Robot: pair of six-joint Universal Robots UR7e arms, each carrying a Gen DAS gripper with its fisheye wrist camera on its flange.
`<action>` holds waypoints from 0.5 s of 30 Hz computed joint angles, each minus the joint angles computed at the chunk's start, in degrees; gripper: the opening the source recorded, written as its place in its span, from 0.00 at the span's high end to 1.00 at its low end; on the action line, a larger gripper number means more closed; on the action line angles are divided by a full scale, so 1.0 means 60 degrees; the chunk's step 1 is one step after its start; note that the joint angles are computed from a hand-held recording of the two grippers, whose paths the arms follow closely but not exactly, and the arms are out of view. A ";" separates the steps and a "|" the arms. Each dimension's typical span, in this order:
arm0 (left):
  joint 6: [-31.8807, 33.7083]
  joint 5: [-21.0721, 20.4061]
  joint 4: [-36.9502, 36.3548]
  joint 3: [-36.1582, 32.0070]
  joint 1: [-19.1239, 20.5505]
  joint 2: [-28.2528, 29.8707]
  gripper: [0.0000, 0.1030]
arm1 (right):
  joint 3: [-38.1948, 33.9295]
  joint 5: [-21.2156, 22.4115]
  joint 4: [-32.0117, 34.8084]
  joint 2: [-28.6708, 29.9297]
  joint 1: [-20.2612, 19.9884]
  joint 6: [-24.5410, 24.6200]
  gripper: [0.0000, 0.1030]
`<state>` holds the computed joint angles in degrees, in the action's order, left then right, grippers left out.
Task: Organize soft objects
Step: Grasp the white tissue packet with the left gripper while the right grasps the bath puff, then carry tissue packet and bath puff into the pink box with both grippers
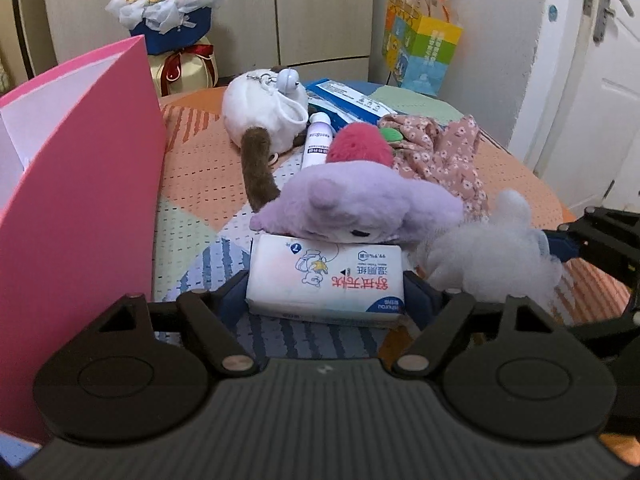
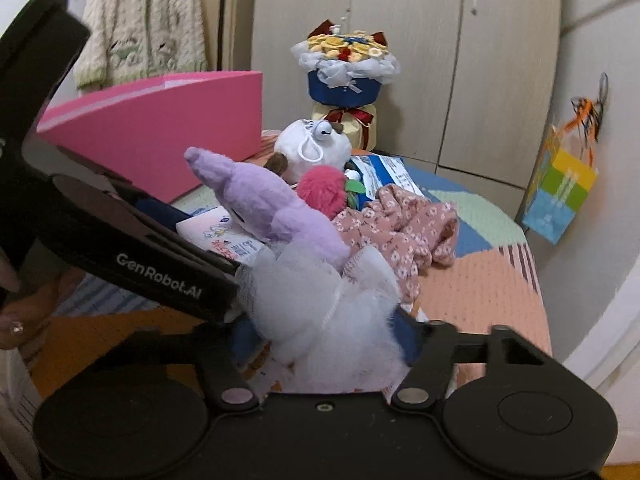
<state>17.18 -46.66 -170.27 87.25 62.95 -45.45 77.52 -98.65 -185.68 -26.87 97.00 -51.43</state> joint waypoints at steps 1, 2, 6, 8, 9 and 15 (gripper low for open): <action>0.0018 -0.0007 -0.0028 0.0056 -0.0011 -0.0030 0.25 | 0.0091 0.0075 -0.0118 -0.0032 -0.0032 0.0147 0.49; -0.0012 -0.0032 -0.0009 0.0122 -0.0020 -0.0088 0.25 | 0.0232 0.0200 -0.0375 -0.0068 -0.0074 0.0346 0.53; -0.0645 -0.0227 0.0336 0.0417 -0.0070 -0.0404 0.26 | 0.0498 0.0499 -0.0439 -0.0304 -0.0170 0.1643 0.55; -0.0842 -0.0137 0.0502 0.0581 -0.0140 -0.0552 0.25 | 0.0612 0.0362 -0.0579 -0.0326 -0.0134 0.1767 0.55; -0.0959 -0.0154 0.0623 0.0656 -0.0158 -0.0646 0.25 | 0.0701 0.0313 -0.0660 -0.0355 -0.0114 0.1784 0.55; -0.1909 -0.0633 0.1939 0.1091 -0.0216 -0.1380 0.25 | 0.1385 -0.0083 -0.0880 -0.0684 -0.0006 0.1821 0.54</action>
